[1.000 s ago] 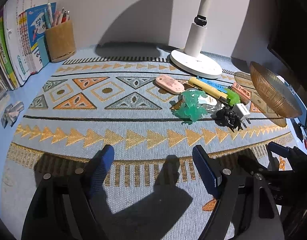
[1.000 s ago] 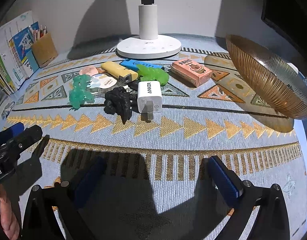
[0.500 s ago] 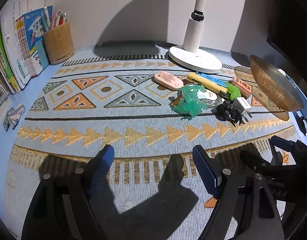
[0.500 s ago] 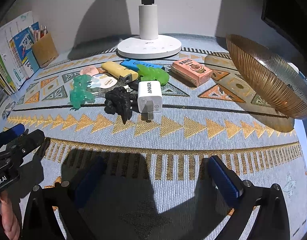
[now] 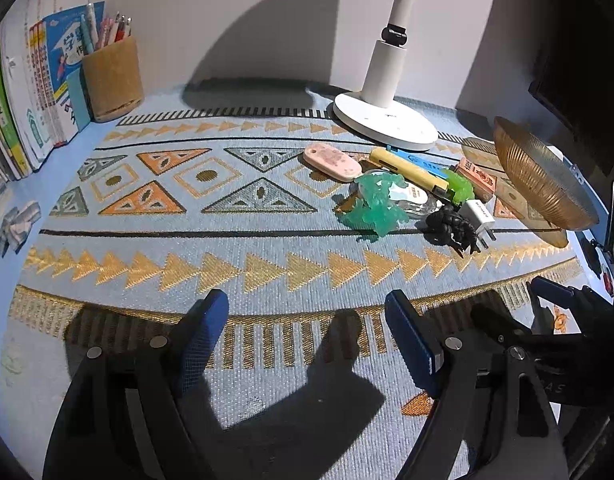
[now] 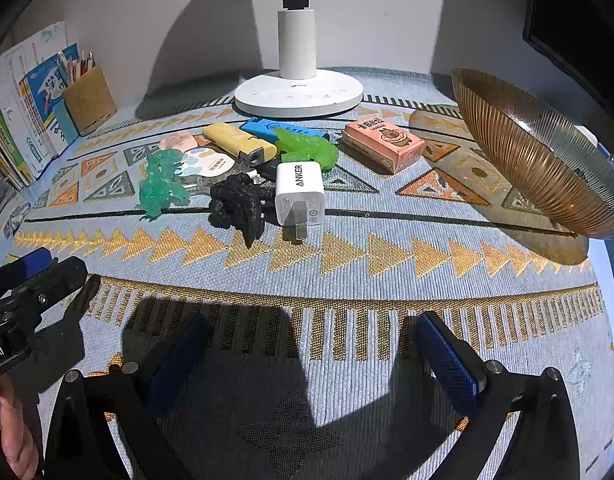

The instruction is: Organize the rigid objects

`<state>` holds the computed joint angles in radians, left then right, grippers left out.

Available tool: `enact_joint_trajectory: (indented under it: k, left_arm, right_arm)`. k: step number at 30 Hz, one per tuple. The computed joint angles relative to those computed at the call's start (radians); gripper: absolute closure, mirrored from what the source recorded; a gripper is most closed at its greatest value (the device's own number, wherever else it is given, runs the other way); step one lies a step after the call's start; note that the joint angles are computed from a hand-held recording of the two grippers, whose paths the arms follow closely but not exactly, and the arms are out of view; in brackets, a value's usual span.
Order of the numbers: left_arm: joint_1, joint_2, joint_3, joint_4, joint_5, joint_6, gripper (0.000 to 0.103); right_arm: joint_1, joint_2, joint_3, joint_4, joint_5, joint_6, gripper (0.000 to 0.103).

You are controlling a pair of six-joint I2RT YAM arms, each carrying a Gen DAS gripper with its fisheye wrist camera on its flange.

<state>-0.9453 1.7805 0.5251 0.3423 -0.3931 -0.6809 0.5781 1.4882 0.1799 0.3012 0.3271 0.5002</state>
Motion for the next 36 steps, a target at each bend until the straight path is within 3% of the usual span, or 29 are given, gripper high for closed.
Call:
enact_joint_trajectory:
  k: [36]
  left_arm:
    - [0.001, -0.01, -0.011, 0.001, -0.014, -0.038, 0.024]
  right_arm:
    - [-0.006, 0.0, 0.001, -0.001, -0.004, -0.006, 0.0]
